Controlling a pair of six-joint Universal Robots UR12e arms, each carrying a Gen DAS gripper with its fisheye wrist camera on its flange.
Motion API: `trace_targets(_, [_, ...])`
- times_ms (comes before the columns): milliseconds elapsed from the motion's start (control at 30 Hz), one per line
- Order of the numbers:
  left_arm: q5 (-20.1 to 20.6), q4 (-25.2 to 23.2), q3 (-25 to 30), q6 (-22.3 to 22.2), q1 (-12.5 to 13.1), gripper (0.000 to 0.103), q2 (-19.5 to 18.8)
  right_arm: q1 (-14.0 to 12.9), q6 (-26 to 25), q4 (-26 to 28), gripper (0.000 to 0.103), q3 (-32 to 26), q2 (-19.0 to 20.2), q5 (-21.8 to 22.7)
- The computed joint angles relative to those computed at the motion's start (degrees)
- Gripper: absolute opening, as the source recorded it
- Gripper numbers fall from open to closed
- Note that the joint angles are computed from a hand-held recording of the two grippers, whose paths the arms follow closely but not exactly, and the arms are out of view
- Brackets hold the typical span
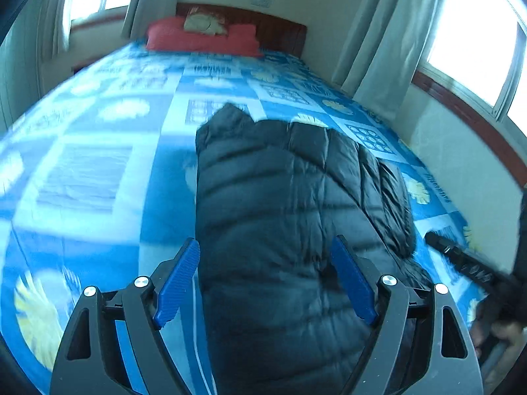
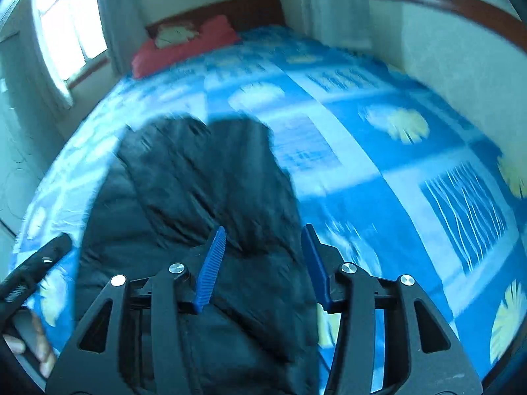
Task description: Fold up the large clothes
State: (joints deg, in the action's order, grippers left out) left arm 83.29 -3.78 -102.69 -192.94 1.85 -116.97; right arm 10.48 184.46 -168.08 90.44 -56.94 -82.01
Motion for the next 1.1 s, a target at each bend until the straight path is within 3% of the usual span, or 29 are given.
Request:
trace_targets(100, [-1.04,-1.63,2.43,-0.92,0.11,0.080,-1.97,0.52,-3.16,-0.06,0.050,-3.85,2.87,1.70])
trace_targets(200, [-1.78,-3.47,4.60,-2.42,0.25,0.081,-3.99,1.05,-5.61,2.60,0.052,-6.65,4.91,-0.66])
trace_targets(267, [-1.32,-3.67,4.92,-2.71,-0.01,0.082,-4.48,1.17,-6.35,5.31,0.062,-8.33,6.37,-2.62])
trace_targets(367, [-0.13,-5.21,6.07,-1.76,-0.59,0.084,-5.33,-0.20,-3.09,9.35,0.073,-9.11,7.55,2.32])
trace_targets(433, [0.44,-5.92,6.77,-1.58,-0.85,0.085,-6.05,-0.70,-1.81,9.06,0.075,-9.01,8.11,4.17])
trace_targets(1100, [1.71,-6.74,6.74,0.19,-1.15,0.088,-5.83,0.35,-0.52,3.38,0.077,-6.88,7.37,0.00])
